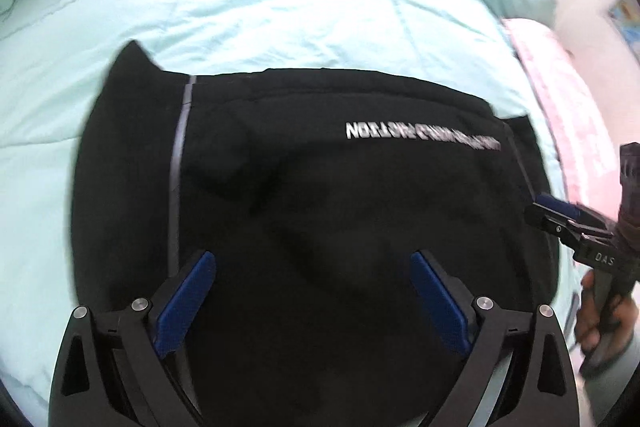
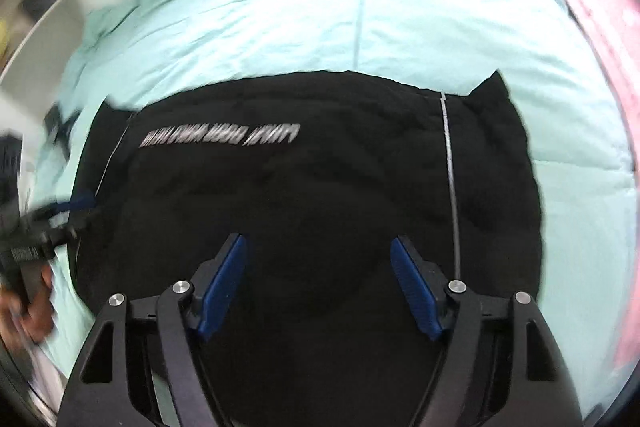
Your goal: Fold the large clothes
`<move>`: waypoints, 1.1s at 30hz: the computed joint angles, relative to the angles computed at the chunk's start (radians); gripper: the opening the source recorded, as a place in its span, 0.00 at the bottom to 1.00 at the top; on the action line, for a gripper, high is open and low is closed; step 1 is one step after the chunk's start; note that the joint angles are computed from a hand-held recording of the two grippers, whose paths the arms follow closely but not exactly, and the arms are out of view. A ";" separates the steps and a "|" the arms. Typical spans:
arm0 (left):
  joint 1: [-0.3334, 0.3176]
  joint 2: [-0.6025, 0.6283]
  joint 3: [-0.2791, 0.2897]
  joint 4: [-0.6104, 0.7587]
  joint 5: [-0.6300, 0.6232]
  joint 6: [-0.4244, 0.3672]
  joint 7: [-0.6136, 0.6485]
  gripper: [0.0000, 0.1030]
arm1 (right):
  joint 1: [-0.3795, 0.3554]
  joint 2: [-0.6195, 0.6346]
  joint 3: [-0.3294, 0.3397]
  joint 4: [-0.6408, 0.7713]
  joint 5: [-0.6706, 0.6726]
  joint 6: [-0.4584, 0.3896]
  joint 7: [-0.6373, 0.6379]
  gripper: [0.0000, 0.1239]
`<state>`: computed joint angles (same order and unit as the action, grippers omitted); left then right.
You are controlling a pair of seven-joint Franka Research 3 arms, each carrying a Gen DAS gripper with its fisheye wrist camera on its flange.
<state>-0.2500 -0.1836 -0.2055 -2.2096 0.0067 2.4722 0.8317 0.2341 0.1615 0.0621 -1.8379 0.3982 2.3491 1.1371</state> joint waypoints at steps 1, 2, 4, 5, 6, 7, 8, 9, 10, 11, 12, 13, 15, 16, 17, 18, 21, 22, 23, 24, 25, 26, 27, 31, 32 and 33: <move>-0.012 -0.028 0.001 -0.022 -0.021 0.005 0.024 0.95 | -0.002 -0.037 0.003 -0.043 0.004 0.004 -0.035 0.63; -0.034 -0.042 0.015 -0.042 -0.078 0.020 0.087 0.95 | -0.002 -0.071 0.006 -0.086 0.016 -0.009 -0.069 0.62; -0.061 -0.054 0.018 -0.072 -0.140 0.027 0.134 0.95 | 0.011 -0.090 0.008 -0.132 -0.020 -0.033 -0.065 0.61; -0.065 -0.059 -0.011 -0.096 -0.120 0.009 0.088 0.95 | 0.021 -0.084 0.008 -0.142 -0.068 -0.029 -0.037 0.56; -0.053 -0.031 -0.036 -0.086 -0.060 -0.019 0.030 0.95 | 0.035 -0.069 0.008 -0.148 -0.132 -0.008 0.007 0.56; -0.049 -0.008 -0.048 -0.075 -0.022 -0.039 -0.006 0.95 | 0.040 -0.063 0.008 -0.163 -0.144 0.018 0.017 0.56; -0.043 0.030 -0.061 -0.052 0.028 -0.061 -0.054 0.95 | 0.041 -0.056 0.008 -0.169 -0.139 0.030 0.025 0.56; -0.043 0.045 -0.064 -0.037 0.051 -0.076 -0.087 0.95 | 0.040 -0.051 0.005 -0.160 -0.137 0.021 0.040 0.56; -0.047 0.042 -0.062 -0.033 0.054 -0.085 -0.104 0.95 | 0.037 -0.052 0.002 -0.148 -0.132 -0.002 0.049 0.56; -0.050 0.023 -0.056 -0.037 0.046 -0.080 -0.109 0.94 | 0.027 -0.054 -0.002 -0.123 -0.110 -0.046 0.047 0.56; -0.053 -0.006 -0.050 -0.052 0.042 -0.058 -0.109 0.92 | 0.018 -0.061 -0.006 -0.113 -0.094 -0.072 0.041 0.56; -0.053 -0.031 -0.046 -0.064 0.045 -0.047 -0.111 0.92 | 0.006 -0.071 -0.013 -0.102 -0.072 -0.093 0.033 0.56; -0.045 -0.105 -0.037 -0.098 0.066 -0.037 -0.129 0.92 | -0.016 -0.089 -0.027 -0.090 -0.036 -0.088 0.025 0.56; -0.039 -0.142 -0.035 -0.113 0.079 -0.045 -0.146 0.92 | -0.031 -0.107 -0.037 -0.094 -0.011 -0.075 0.023 0.56; -0.025 -0.176 -0.025 -0.122 0.095 -0.062 -0.156 0.92 | -0.048 -0.132 -0.050 -0.104 0.007 -0.074 0.023 0.56; -0.003 -0.196 -0.005 -0.127 0.113 -0.073 -0.152 0.92 | -0.061 -0.127 -0.057 -0.080 0.014 -0.076 0.031 0.56; 0.049 -0.310 0.019 -0.191 0.150 -0.091 -0.198 0.92 | -0.091 -0.136 -0.073 -0.066 0.025 -0.062 0.065 0.57; 0.053 -0.327 0.039 -0.203 0.135 -0.080 -0.197 0.92 | -0.100 -0.125 -0.077 -0.052 0.025 -0.064 0.070 0.57; 0.054 -0.342 0.061 -0.220 0.112 -0.065 -0.189 0.92 | -0.107 -0.111 -0.079 -0.035 0.030 -0.072 0.074 0.57; 0.060 -0.374 0.078 -0.245 0.076 -0.060 -0.168 0.92 | -0.120 -0.105 -0.085 -0.026 0.039 -0.087 0.066 0.57; 0.046 -0.393 0.109 -0.266 0.055 -0.049 -0.155 0.92 | -0.128 -0.084 -0.087 -0.010 0.048 -0.088 0.065 0.57; 0.047 -0.378 0.105 -0.283 0.000 0.009 -0.126 0.92 | -0.140 -0.072 -0.090 -0.001 0.064 -0.091 0.057 0.57; 0.019 -0.397 0.137 -0.298 -0.020 0.012 -0.141 0.92 | -0.139 -0.062 -0.083 -0.010 0.078 -0.073 0.061 0.57; -0.088 -0.368 0.289 -0.373 -0.267 0.176 0.073 0.92 | -0.144 0.002 -0.066 0.015 0.126 -0.046 0.044 0.57; -0.124 -0.342 0.326 -0.386 -0.350 0.209 0.116 0.92 | -0.145 0.023 -0.065 0.031 0.121 -0.053 0.045 0.57; -0.142 -0.338 0.354 -0.393 -0.411 0.208 0.149 0.92 | -0.146 0.042 -0.064 0.046 0.113 -0.061 0.051 0.57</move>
